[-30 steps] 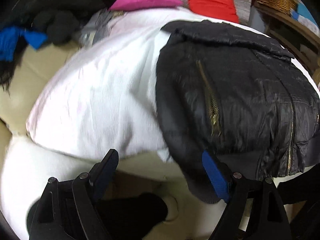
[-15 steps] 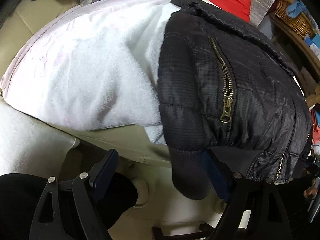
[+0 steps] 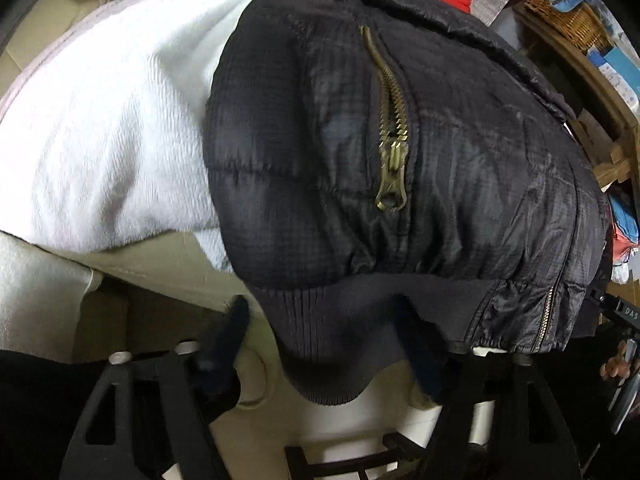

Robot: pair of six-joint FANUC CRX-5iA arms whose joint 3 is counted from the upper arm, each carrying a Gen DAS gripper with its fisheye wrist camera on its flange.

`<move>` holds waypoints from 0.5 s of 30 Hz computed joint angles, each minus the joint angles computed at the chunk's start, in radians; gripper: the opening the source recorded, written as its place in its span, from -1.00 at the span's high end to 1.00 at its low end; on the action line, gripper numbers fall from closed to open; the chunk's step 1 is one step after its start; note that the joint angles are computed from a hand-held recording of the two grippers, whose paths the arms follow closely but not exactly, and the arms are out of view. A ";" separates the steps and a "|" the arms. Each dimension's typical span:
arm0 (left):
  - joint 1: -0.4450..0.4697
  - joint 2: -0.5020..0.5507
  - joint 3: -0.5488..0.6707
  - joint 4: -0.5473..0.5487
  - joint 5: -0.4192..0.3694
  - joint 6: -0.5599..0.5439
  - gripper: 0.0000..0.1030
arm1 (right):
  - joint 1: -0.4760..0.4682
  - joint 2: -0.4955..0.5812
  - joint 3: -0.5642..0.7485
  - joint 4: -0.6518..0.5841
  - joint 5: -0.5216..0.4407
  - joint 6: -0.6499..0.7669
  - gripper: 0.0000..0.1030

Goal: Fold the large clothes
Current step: 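Lift the hem with both tools and fold it toward the collar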

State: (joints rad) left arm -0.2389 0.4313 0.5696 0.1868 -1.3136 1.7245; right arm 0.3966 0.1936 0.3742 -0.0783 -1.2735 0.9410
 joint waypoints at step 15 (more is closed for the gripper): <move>-0.018 -0.133 -0.046 -0.029 0.056 -0.108 0.84 | 0.043 -0.150 -0.061 0.046 0.041 0.025 0.60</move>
State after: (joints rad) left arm -0.2571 0.2979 0.5231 0.1575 -1.2577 1.6169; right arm 0.4393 0.0437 0.3135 -0.0321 -1.2324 0.9660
